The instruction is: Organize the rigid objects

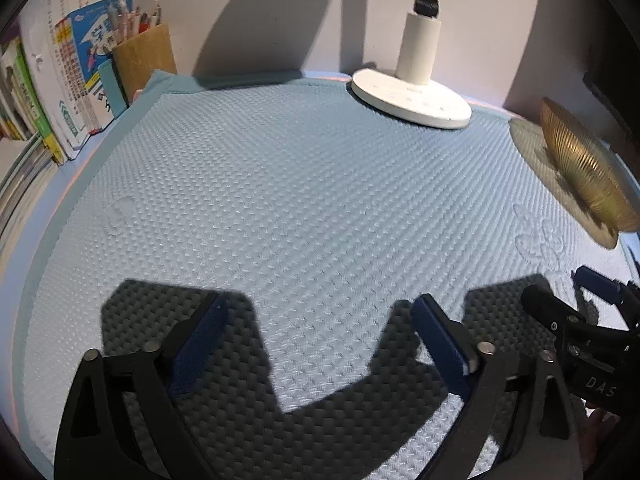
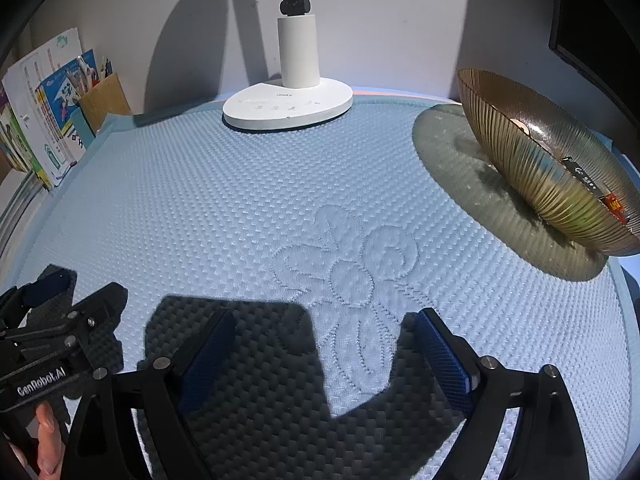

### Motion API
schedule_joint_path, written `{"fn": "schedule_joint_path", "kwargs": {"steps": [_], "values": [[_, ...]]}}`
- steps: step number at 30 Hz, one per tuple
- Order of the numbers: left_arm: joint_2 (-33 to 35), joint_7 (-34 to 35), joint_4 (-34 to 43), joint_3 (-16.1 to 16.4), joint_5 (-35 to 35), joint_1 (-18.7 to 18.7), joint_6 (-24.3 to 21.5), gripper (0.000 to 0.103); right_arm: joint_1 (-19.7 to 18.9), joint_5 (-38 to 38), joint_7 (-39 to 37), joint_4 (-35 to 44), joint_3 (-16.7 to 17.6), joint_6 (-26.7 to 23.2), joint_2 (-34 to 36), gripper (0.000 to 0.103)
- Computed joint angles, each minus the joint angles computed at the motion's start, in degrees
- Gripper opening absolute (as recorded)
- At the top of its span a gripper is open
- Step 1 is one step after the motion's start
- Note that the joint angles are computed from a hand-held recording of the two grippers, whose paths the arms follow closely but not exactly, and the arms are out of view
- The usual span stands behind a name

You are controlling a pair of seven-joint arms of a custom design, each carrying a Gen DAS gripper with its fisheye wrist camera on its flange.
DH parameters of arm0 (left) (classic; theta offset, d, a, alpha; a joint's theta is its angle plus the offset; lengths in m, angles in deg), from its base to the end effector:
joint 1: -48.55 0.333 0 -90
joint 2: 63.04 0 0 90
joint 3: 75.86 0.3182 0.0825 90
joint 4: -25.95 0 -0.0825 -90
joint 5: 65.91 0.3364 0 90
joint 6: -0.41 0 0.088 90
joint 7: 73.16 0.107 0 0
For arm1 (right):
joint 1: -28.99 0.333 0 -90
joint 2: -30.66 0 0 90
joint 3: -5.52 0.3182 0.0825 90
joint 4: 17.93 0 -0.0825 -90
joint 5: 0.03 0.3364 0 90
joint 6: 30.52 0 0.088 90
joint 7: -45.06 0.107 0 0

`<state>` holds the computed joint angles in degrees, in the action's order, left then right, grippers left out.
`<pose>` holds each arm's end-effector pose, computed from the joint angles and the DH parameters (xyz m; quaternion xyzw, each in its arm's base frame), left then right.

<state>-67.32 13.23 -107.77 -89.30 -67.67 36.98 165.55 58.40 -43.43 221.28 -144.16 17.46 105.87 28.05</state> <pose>0.4574 -0.2137 0.4699 -0.5453 0.7806 -0.2628 0.1560 0.3829 0.3291 0.4540 -0.5738 0.7601 -0.2394 0.1889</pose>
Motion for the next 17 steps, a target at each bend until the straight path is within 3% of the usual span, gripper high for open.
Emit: {"fn": "schedule_joint_path", "kwargs": {"steps": [3, 17], "values": [[0.6, -3.8, 0.9, -0.7, 5.2, 0.6, -1.5, 0.103, 0.0, 1.7, -2.2, 0.8, -0.2, -0.7, 0.9, 0.103], [1.1, 0.0, 1.0, 0.4, 1.5, -0.4, -0.8, 0.103, -0.4, 2.3, -3.3, 0.1, -0.6, 0.5, 0.8, 0.103]]}}
